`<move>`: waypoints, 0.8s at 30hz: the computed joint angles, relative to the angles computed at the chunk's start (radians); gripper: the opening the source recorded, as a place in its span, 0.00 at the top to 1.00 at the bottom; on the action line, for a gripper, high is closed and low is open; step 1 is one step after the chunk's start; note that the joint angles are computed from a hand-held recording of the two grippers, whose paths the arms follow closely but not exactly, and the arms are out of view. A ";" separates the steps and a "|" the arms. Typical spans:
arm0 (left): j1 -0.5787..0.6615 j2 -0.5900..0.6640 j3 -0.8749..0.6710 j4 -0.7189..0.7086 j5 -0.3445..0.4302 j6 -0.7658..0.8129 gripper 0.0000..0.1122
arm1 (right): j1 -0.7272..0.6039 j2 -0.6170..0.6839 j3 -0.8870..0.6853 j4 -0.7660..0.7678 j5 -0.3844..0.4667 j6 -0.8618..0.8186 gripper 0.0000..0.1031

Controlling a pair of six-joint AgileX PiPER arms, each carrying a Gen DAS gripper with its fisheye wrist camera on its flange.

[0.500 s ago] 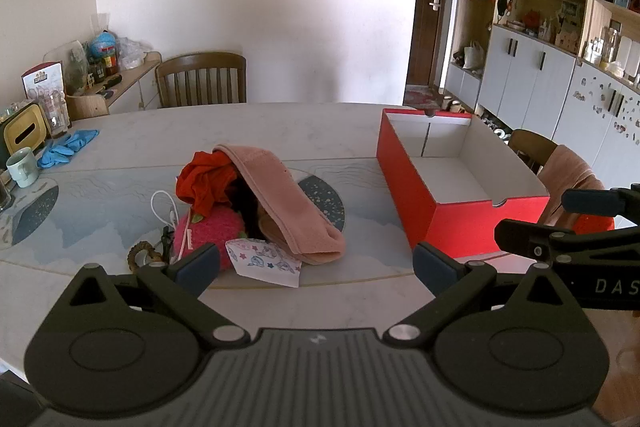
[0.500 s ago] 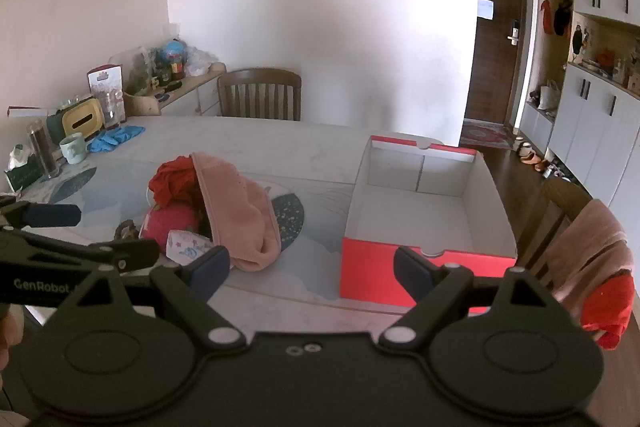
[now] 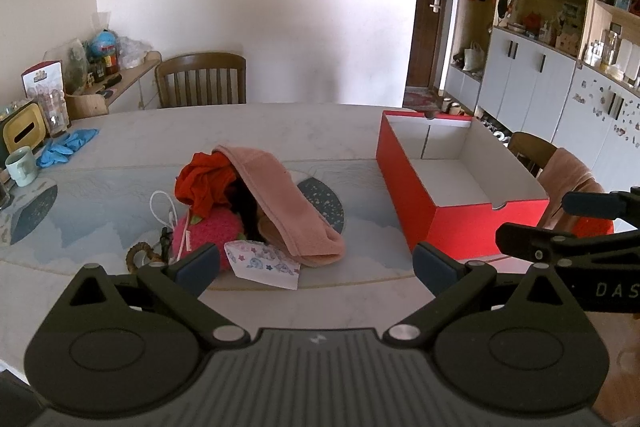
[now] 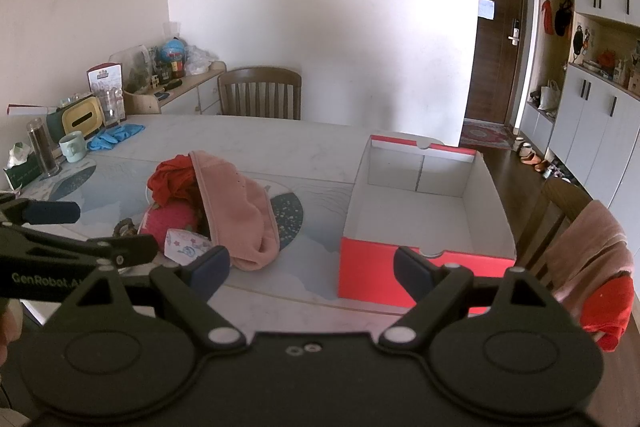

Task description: Organize objects

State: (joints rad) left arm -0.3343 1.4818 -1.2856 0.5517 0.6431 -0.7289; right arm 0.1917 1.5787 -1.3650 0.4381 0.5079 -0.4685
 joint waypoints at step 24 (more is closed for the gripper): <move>0.039 0.024 -0.023 -0.089 -0.025 0.096 0.08 | 0.016 0.038 -0.037 -0.069 0.004 0.061 0.14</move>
